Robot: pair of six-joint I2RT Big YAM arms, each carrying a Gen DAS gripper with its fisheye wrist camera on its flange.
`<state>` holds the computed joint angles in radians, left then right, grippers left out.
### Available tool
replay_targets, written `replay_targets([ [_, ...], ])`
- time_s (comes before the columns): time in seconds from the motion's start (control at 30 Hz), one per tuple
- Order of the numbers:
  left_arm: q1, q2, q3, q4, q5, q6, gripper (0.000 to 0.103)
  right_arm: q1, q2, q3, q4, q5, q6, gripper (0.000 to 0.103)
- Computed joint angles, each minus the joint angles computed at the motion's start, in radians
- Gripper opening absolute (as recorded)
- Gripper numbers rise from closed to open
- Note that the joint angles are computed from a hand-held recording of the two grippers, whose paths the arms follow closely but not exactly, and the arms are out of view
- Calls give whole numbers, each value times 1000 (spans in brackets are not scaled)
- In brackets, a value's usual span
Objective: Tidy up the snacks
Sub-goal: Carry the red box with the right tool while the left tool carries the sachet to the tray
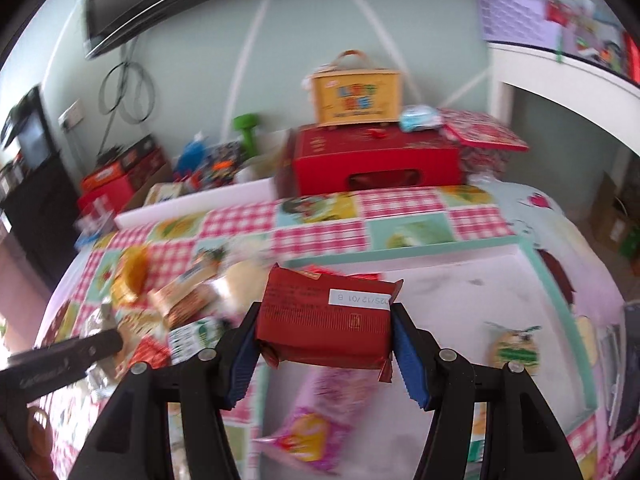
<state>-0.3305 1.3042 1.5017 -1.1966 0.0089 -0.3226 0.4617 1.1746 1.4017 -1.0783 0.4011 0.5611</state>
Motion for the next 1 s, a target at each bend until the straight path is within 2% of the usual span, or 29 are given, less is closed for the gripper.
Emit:
replay_targets([
  [0.23,-79,49,63,-4,6,17,55,-112,-54,-41,-27,35,26,64],
  [0.43,-163,131,158,-29,12,32,55,-174,-70,-56,-88,123,25,64],
  [0.67,-258,241,273,-61,12,74,55,-220,-76,-78,-99,115,29,64],
  [1.0,-302,350,361,-96,18,69,55,-263,-69,-97,-109,62,42,64],
])
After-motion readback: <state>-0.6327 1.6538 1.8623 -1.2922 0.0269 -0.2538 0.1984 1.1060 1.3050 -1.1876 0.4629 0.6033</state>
